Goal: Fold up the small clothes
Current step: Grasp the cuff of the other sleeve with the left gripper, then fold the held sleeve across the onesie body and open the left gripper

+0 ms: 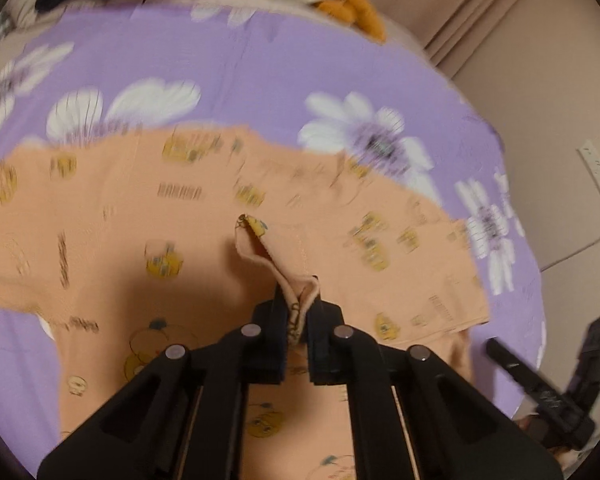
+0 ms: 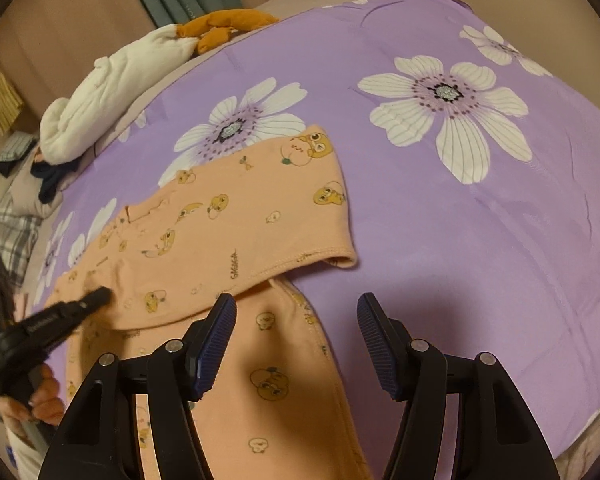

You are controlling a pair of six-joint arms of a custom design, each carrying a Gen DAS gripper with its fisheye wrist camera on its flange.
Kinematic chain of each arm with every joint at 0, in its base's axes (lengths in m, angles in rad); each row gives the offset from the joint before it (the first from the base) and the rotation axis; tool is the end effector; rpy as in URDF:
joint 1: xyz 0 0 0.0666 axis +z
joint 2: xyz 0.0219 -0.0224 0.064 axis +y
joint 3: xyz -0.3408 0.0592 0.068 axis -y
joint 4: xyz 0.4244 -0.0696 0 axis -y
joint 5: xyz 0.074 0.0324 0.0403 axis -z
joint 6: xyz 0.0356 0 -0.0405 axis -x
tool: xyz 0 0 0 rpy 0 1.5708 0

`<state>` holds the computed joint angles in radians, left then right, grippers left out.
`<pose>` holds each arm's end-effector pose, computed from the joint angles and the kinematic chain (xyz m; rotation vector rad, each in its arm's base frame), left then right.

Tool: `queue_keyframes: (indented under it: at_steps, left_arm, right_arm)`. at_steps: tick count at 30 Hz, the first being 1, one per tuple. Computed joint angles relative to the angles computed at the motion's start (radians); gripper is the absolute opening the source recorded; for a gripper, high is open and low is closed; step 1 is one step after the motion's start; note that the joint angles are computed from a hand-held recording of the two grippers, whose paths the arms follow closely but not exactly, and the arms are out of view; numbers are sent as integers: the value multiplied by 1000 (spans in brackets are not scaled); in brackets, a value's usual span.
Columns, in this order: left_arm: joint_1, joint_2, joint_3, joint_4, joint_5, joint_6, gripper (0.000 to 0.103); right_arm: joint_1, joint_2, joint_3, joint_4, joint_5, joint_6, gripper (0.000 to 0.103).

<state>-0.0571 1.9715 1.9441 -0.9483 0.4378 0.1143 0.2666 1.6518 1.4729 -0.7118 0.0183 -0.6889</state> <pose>0.6991 -0.0555 0.3182 0.0997 2.5223 -0.6243 0.5826 0.1580 0.3039 0.5323 2.4449 0.3867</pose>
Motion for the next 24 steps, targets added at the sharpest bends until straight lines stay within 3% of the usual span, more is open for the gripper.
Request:
queue_keyframes:
  at_steps: [8,24]
  left_arm:
    - [-15,-40,80,51,47,-8,6]
    - [-3,-27,208,34,42,-18,6]
  right_arm:
    - [-5,-13,-22,20,1,-20,63]
    - [-16,-6,-43,35,-37,-70,63]
